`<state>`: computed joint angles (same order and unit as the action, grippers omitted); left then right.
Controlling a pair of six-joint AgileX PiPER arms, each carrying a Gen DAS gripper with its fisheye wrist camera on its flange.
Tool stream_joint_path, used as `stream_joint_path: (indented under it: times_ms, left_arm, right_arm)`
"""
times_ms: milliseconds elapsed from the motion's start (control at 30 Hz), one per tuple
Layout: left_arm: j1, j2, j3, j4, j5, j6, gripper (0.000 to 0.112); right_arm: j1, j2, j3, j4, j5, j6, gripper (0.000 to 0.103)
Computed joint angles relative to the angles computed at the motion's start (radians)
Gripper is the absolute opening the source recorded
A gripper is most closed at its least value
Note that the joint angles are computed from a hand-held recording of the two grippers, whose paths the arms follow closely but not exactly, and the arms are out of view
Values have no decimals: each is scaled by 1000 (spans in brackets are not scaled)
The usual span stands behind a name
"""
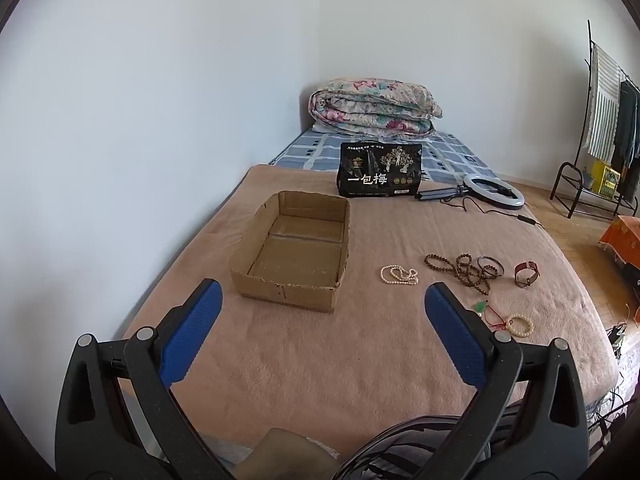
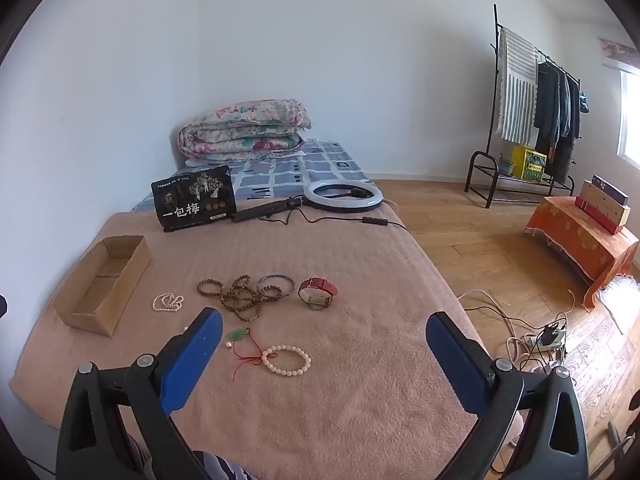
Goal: Organize jewelry
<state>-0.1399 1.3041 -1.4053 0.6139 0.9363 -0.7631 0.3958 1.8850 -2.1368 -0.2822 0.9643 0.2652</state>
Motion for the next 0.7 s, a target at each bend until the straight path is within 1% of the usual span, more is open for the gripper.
stream_joint_path:
  times_ms: [100, 700]
  left_arm:
    - [0, 1, -15, -8, 12, 10, 103]
    - [15, -4, -27, -28, 12, 27, 103]
  right_arm:
    - [5, -7, 18, -9, -13, 7, 103]
    - [22, -14, 36, -38, -27, 25, 103]
